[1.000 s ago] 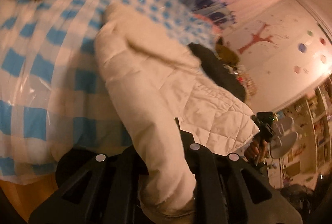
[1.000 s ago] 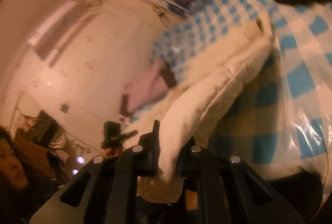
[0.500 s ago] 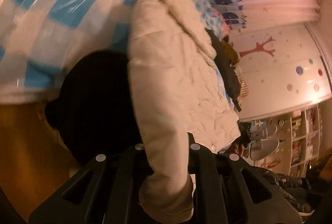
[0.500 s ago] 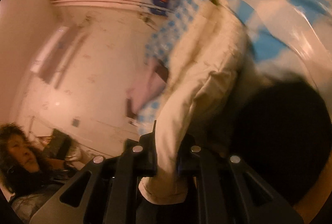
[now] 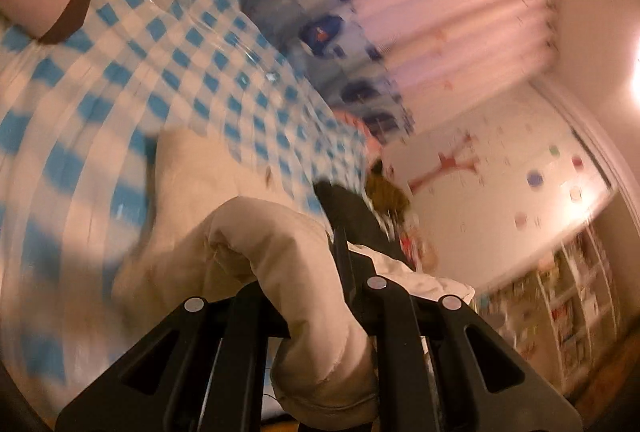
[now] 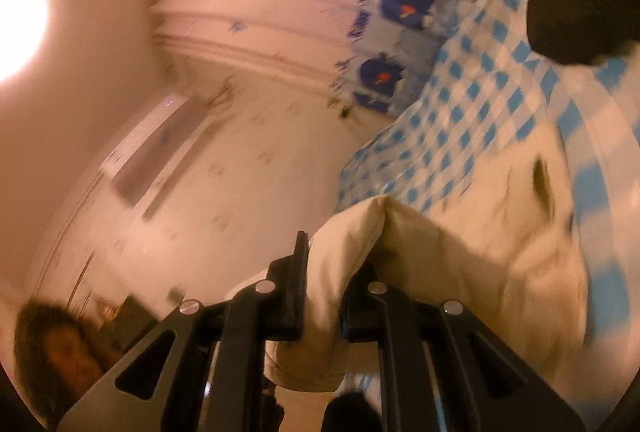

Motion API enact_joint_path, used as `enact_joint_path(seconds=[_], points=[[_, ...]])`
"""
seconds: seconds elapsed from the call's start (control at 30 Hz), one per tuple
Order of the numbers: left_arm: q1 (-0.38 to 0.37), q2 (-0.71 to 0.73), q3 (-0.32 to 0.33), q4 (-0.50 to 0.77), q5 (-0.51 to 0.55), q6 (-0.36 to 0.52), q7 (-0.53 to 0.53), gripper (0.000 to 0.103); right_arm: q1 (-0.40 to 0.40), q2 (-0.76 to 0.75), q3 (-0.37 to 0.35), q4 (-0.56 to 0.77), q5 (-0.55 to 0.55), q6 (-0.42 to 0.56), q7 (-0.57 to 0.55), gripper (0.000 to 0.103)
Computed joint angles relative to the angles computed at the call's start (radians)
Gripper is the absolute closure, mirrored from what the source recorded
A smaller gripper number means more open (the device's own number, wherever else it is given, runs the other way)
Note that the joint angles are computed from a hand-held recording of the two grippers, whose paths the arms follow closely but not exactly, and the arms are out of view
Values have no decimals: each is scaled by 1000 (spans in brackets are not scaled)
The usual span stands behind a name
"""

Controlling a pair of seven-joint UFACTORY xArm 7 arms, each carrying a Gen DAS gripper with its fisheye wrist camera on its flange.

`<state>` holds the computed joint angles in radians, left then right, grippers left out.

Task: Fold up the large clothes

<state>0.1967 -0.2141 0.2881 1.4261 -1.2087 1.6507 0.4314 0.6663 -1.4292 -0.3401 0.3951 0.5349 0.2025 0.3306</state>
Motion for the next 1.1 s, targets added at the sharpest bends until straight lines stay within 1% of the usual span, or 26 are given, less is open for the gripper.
enact_joint_path(seconds=[0.03,0.07,0.1,0.17,0.2,0.23,0.3,0.37,0.4,0.43,0.5,0.53,0.57,0.6,0.63,0.67,0.7,0.77,0.83,0.87,0.9,0.93,0.97,1.0,1.07,1.1], points=[[-11,41,-21,41,-5,-41,-28,93,34,91,-53,47,-12,-32,-29,89],[-23,89,-51,77,-6,-99,-53,93,55,150,-92,76,-14,-50,-44,89],[-34,157,-86,129,5,-168,-95,93,97,233,-154,120,-10,-77,-60,89],[-38,252,-139,191,37,-248,-139,92,149,398,-267,204,-24,-97,-72,89],[-50,321,-171,234,73,-311,-181,92,172,450,-305,226,5,-105,-94,89],[-59,373,-195,250,105,-352,-204,92,203,523,-367,253,24,-100,-96,89],[-100,472,-218,304,215,-407,-253,88,207,671,-437,292,50,-49,-85,89],[-93,534,-260,323,253,-434,-312,85,269,743,-530,309,114,-25,-90,89],[-84,563,-273,346,253,-424,-344,84,329,725,-586,311,159,-43,-120,88],[-67,574,-287,351,241,-416,-356,81,353,700,-611,316,177,-41,-152,86],[-25,594,-316,372,202,-387,-371,77,330,681,-601,323,189,-16,-183,81],[-2,608,-331,399,185,-362,-383,73,310,678,-589,324,196,-4,-190,75],[18,615,-345,415,172,-345,-399,67,275,675,-565,319,208,3,-180,70],[36,620,-359,430,157,-340,-413,64,242,678,-540,312,223,-1,-169,56],[46,627,-369,463,170,-326,-428,55,174,690,-484,297,236,-28,-135,37],[45,640,-376,502,202,-308,-445,45,111,712,-430,289,245,-44,-102,30],[41,641,-378,533,240,-301,-475,42,19,740,-357,283,246,-56,-48,27],[40,593,-380,514,272,-352,-480,30,-92,754,-258,290,225,-31,-15,27],[40,526,-382,484,266,-421,-433,25,-218,792,-114,333,114,23,-25,27],[33,502,-377,473,274,-454,-416,22,-261,813,-47,363,60,44,-40,27],[19,459,-373,441,287,-510,-378,19,-296,833,9,389,19,63,-46,27],[-6,393,-371,381,307,-597,-302,14,-343,866,80,428,-37,87,-46,26],[-41,329,-372,312,336,-688,-226,12,-377,890,133,456,-79,104,-47,25],[-83,274,-377,246,378,-771,-161,11,-416,934,201,502,-143,120,-46,21],[-155,220,-393,163,488,-875,-88,11,-509,1036,333,602,-295,160,-9,19],[-195,197,-408,107,571,-956,-73,11,-551,1096,397,665,-384,195,24,19]])
